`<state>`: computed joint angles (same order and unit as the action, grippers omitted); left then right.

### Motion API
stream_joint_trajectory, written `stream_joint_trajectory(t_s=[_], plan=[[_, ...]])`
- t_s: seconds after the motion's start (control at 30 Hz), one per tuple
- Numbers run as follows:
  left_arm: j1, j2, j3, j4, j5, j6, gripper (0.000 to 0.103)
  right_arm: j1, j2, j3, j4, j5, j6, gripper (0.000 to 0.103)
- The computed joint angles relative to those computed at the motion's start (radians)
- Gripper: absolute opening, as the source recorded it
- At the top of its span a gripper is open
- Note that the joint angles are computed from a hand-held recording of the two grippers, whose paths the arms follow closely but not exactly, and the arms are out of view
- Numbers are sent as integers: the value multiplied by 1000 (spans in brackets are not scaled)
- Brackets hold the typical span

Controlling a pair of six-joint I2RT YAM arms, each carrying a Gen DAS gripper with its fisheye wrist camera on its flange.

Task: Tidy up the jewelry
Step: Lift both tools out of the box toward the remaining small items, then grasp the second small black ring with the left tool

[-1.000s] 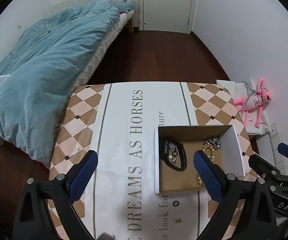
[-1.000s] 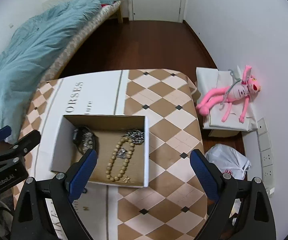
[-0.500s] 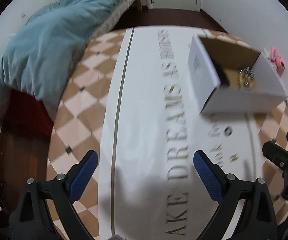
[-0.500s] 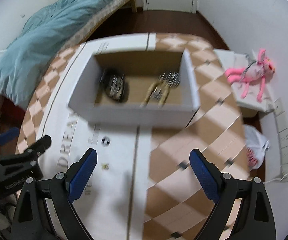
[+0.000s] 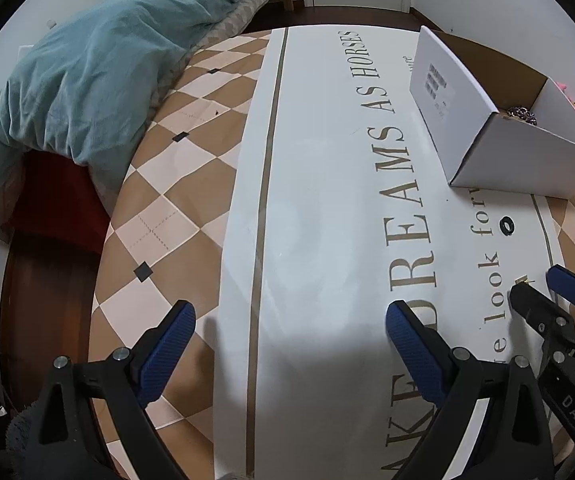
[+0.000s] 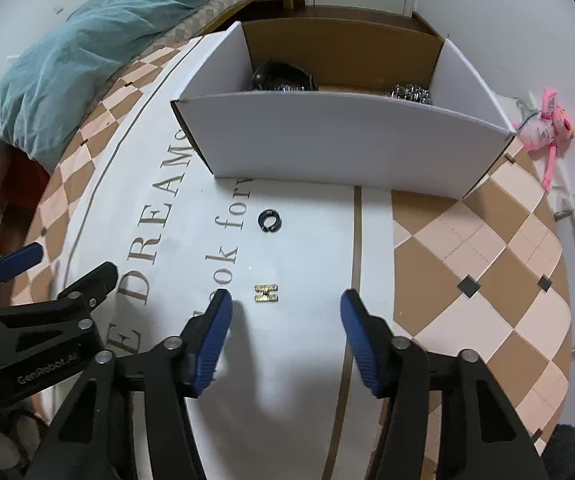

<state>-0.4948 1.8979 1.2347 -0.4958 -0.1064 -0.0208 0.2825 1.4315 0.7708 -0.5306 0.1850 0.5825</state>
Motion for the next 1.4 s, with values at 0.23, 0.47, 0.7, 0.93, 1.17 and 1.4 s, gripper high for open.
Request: stream_joint_trajectory(t_s=[0.23, 0.47, 0.7, 0.93, 1.17, 1.4], plan=[[0, 12, 8, -1, 5, 3, 97, 39, -1, -3, 0, 76, -18, 4], [-15, 5, 23, -17, 7, -9, 97, 2, -34, -30, 26, 39, -33, 0], [-116, 25, 113, -63, 42, -86, 97, -169, -232, -75, -60, -8, -103, 0], [-216, 120, 224, -79, 51, -137, 97, -427, -290, -113, -85, -65, -244, 0], [-267, 164, 261, -54, 50, -103, 50, -546, -289, -142, -60, -108, -317, 0], [-261, 180, 273, -46, 85, -92, 10, -557, -290, -140, -54, -124, -310, 0]])
